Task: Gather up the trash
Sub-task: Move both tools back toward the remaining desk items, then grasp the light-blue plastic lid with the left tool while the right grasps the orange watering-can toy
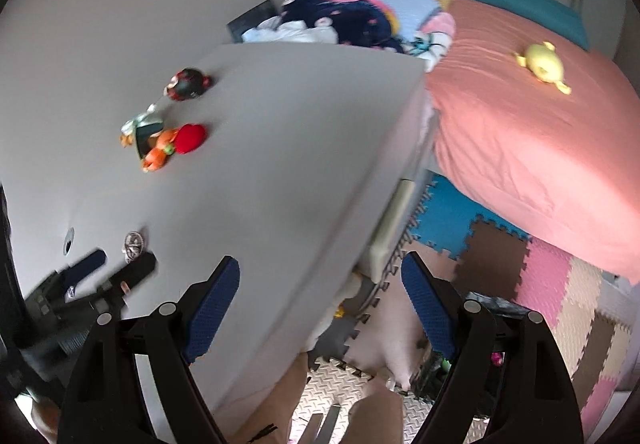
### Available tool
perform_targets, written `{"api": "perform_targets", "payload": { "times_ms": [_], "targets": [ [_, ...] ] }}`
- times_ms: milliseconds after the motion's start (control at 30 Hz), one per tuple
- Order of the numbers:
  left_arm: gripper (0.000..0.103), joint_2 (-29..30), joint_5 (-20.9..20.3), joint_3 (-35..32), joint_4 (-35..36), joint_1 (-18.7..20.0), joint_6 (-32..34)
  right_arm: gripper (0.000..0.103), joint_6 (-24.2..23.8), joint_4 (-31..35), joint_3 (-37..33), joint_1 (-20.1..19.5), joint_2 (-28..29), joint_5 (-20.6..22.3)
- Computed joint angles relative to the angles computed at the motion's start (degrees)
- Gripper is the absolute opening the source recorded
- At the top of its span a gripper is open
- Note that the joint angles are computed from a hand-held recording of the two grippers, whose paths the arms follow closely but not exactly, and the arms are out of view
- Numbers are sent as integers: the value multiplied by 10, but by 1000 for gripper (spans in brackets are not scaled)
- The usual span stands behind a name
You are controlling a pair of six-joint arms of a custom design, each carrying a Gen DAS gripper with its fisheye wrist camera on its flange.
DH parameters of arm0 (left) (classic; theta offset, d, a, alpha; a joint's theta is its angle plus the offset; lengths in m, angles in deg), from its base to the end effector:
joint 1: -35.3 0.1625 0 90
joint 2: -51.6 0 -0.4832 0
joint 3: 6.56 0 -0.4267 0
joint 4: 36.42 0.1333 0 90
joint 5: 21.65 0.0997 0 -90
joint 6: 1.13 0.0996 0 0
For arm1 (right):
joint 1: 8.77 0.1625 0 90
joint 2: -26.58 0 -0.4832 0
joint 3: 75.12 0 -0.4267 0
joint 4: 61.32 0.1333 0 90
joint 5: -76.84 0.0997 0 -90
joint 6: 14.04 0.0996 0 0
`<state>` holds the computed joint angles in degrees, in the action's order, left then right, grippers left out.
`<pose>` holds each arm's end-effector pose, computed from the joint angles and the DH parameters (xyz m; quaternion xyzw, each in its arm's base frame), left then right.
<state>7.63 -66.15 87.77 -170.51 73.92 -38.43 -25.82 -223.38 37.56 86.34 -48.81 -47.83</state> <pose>-0.4283 -0.6037 0.0891 0.1338 0.9113 -0.2338 0.3114 0.1289 -0.5808 0.3611 0.0457 -0.9142 0.2682 0.3005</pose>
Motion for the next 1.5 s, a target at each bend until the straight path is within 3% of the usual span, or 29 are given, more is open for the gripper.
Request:
{"api": "perform_targets", "payload": {
  "times_ms": [400, 867, 1000, 1100, 1133, 1233, 1400, 1500],
  "targets": [
    [97, 3, 23, -90, 53, 63, -34, 83, 12, 54, -98, 12, 95, 13],
    [97, 98, 29, -268, 173, 124, -30, 83, 6, 107, -219, 13, 205, 30],
    [97, 108, 35, -278, 180, 132, -23, 83, 2, 110, -237, 14, 222, 33],
    [81, 105, 32, -279, 177, 138, -21, 83, 0, 114, -244, 15, 229, 35],
    [69, 105, 21, -281, 179, 142, -22, 83, -1, 114, -246, 16, 231, 34],
    [59, 98, 18, -264, 150, 150, -11, 83, 0, 112, -248, 16, 234, 39],
    [56, 66, -3, -216, 74, 157, 12, 83, 4, 114, -250, 22, 240, 39],
    [56, 48, 8, -194, 54, 154, 23, 83, 9, 123, -254, 27, 242, 53]
  ]
}}
